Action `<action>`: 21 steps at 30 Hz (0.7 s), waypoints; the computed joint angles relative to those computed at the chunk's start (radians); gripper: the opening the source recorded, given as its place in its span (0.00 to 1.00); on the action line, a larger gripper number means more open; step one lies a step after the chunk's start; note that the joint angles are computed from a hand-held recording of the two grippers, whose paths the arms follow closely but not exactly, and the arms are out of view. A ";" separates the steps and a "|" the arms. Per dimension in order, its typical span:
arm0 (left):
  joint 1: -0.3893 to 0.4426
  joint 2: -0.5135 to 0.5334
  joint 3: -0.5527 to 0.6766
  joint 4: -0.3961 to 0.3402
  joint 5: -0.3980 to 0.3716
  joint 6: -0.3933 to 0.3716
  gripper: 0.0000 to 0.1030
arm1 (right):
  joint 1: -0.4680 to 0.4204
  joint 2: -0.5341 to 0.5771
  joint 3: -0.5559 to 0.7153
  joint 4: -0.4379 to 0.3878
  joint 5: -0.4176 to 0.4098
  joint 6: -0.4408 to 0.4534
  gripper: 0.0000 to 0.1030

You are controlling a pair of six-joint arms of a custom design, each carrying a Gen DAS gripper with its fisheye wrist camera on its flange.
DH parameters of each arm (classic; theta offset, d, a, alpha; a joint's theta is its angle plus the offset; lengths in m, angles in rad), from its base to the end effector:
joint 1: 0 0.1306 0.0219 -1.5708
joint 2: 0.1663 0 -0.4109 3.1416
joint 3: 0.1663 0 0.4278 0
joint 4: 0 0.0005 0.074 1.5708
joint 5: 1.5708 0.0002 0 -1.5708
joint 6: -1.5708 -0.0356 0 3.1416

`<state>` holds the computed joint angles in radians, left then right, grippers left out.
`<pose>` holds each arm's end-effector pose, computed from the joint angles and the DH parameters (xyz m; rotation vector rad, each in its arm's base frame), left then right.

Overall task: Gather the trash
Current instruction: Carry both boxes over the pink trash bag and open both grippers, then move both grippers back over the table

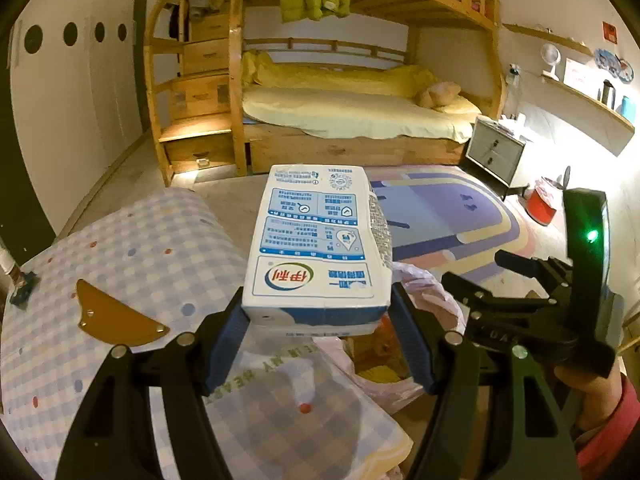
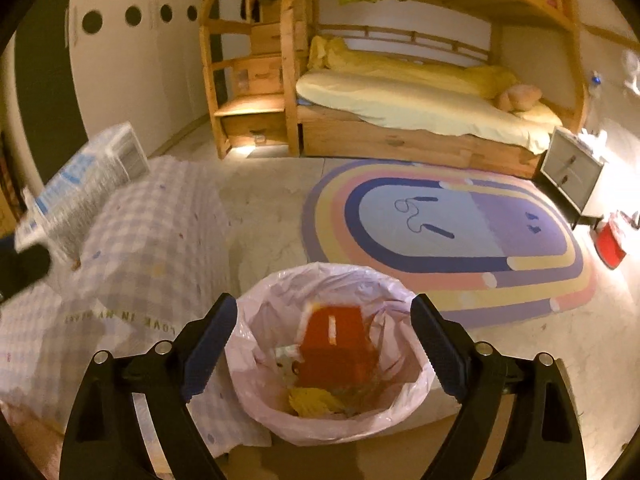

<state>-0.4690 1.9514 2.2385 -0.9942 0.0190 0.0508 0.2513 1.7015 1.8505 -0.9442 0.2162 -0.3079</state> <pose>0.6498 -0.3306 0.5314 0.4862 2.2429 -0.2929 0.6231 0.1516 0.5092 0.1699 2.3364 0.0197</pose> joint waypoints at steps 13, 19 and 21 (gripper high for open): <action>-0.048 0.178 0.281 -0.127 0.054 -0.017 0.86 | -0.048 -0.149 -0.123 0.098 0.095 -0.134 0.85; -0.031 0.050 0.081 -0.043 0.020 -0.012 0.86 | -0.041 -0.180 -0.142 0.085 0.074 -0.140 0.85; -0.029 0.012 0.023 -0.017 -0.006 -0.017 0.86 | -0.037 -0.184 -0.140 0.078 0.061 -0.133 0.85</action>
